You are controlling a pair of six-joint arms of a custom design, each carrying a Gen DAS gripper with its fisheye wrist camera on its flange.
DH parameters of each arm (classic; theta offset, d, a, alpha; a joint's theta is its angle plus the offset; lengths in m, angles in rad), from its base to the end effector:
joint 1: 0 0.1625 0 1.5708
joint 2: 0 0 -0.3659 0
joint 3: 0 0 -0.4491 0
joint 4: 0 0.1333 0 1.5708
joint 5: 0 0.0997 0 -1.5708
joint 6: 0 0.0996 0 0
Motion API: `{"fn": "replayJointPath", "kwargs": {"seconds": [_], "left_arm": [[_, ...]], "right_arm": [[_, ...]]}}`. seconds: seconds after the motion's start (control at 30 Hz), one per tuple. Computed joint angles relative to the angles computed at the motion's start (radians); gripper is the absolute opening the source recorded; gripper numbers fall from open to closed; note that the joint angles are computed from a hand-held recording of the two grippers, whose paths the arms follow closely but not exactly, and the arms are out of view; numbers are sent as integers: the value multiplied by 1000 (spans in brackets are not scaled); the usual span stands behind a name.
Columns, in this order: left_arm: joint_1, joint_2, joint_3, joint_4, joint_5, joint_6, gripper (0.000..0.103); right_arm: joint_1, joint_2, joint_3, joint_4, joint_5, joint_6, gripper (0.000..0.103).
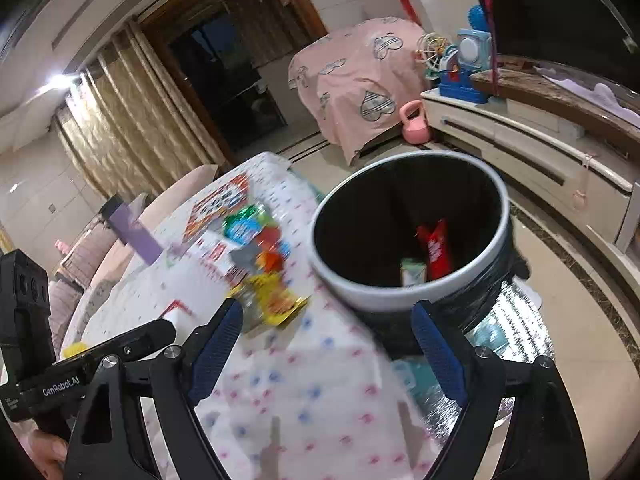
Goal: Collect trash
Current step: 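Grasp the white sponge with the left tool while the right tool grasps the yellow packet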
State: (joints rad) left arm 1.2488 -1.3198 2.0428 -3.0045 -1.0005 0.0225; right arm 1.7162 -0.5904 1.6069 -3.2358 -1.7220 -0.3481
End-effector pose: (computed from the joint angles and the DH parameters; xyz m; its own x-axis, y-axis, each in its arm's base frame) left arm 0.0009 -0.5884 0.2213 -0.9043 -0.0515 -0.4238 0.2603 0.7203 -0.6430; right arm 0.2155 -0.6550 -0.0339 -0.8925 -0.3190 0.3189 -0.4467 0.7231 -0.5268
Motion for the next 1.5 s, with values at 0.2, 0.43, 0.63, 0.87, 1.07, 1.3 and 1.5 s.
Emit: {"fn": "replayJointPath", "kwargs": {"seconds": [0.2, 0.43, 0.63, 0.87, 1.07, 1.3, 1.5], "left_arm": [[12, -69, 61, -34, 26, -14, 66], [52, -121, 99, -25, 32, -51, 66], [69, -128, 97, -5, 11, -60, 66], [77, -100, 72, 13, -6, -59, 67], [79, -53, 35, 37, -7, -58, 72], [85, 41, -29, 19, 56, -45, 73], [104, 73, -62, 35, 44, -41, 46]], "right_arm": [[22, 13, 25, -8, 0, -6, 88], [44, 35, 43, -16, 2, -13, 88], [60, 61, 40, -17, -6, -34, 88], [61, 104, -16, -20, -33, -67, 87], [52, 145, -93, 9, -48, -91, 76], [47, 191, -191, 57, -60, -98, 54], [40, 237, -265, 130, -90, -96, 24]]}}
